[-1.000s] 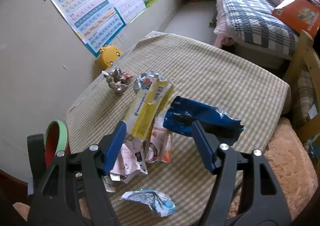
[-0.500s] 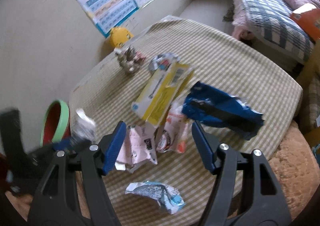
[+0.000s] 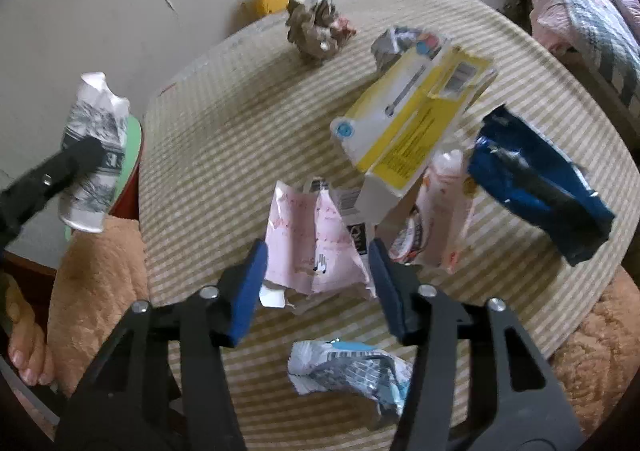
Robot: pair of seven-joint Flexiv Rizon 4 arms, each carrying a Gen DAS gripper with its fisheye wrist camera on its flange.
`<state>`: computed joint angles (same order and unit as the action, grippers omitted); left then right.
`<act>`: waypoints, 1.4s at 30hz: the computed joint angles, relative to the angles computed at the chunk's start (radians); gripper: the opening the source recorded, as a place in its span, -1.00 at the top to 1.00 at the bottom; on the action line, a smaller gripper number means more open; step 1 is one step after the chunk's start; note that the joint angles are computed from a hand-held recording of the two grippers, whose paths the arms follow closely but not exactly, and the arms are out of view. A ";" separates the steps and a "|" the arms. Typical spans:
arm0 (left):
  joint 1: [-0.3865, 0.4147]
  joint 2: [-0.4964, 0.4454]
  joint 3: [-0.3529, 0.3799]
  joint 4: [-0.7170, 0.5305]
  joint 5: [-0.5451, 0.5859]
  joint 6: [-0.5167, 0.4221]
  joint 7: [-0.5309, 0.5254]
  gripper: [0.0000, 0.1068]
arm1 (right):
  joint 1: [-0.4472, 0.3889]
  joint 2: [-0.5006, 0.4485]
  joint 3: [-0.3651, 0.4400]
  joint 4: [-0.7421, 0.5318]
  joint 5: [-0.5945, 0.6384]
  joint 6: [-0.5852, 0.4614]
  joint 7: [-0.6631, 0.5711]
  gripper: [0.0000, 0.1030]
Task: Collect trash
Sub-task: 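Grasp the pink snack wrapper with the right tool while the left tool holds the cup, then carry the paper cup and pink wrapper over the green bucket with both tools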
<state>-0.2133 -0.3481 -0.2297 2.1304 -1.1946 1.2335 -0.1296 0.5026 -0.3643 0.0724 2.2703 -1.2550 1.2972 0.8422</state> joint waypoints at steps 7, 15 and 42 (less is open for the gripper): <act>0.009 -0.004 0.005 -0.001 0.013 -0.018 -0.014 0.25 | 0.013 -0.033 -0.028 -0.010 0.037 0.045 -0.022 0.06; 0.012 -0.008 0.005 -0.004 0.007 -0.017 -0.022 0.25 | 0.030 -0.042 -0.037 -0.013 0.068 0.045 -0.053 0.06; 0.005 0.019 0.011 -0.008 -0.127 0.022 0.092 0.24 | -0.023 0.095 0.064 0.030 -0.067 -0.192 0.119 0.39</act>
